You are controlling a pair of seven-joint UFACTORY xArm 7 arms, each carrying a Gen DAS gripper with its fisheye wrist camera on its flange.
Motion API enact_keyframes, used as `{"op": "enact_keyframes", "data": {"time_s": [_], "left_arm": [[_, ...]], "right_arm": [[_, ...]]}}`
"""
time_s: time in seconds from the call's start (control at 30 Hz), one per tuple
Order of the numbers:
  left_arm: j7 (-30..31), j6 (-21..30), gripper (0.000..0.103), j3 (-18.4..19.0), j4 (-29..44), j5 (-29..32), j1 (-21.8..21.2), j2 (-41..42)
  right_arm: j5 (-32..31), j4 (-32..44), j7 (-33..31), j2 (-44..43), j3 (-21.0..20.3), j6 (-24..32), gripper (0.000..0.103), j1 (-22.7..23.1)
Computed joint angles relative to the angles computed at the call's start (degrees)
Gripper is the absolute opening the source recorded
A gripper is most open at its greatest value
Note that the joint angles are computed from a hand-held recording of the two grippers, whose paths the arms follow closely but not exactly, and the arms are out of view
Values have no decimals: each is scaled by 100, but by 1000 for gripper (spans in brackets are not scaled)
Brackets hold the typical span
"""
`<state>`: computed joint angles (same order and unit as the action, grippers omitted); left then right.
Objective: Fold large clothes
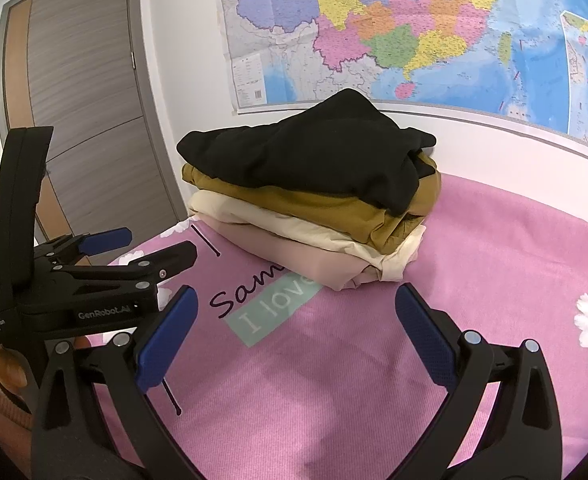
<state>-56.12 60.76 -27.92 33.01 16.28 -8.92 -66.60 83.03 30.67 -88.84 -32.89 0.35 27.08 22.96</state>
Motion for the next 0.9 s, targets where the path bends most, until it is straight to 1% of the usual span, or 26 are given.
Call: {"op": "enact_keyframes", "data": {"time_s": [0.9], "left_arm": [[-22, 20, 96, -2, 8, 11, -18, -1]], "right_arm": [[-19, -55, 56, -56, -2, -25, 97, 46]]}}
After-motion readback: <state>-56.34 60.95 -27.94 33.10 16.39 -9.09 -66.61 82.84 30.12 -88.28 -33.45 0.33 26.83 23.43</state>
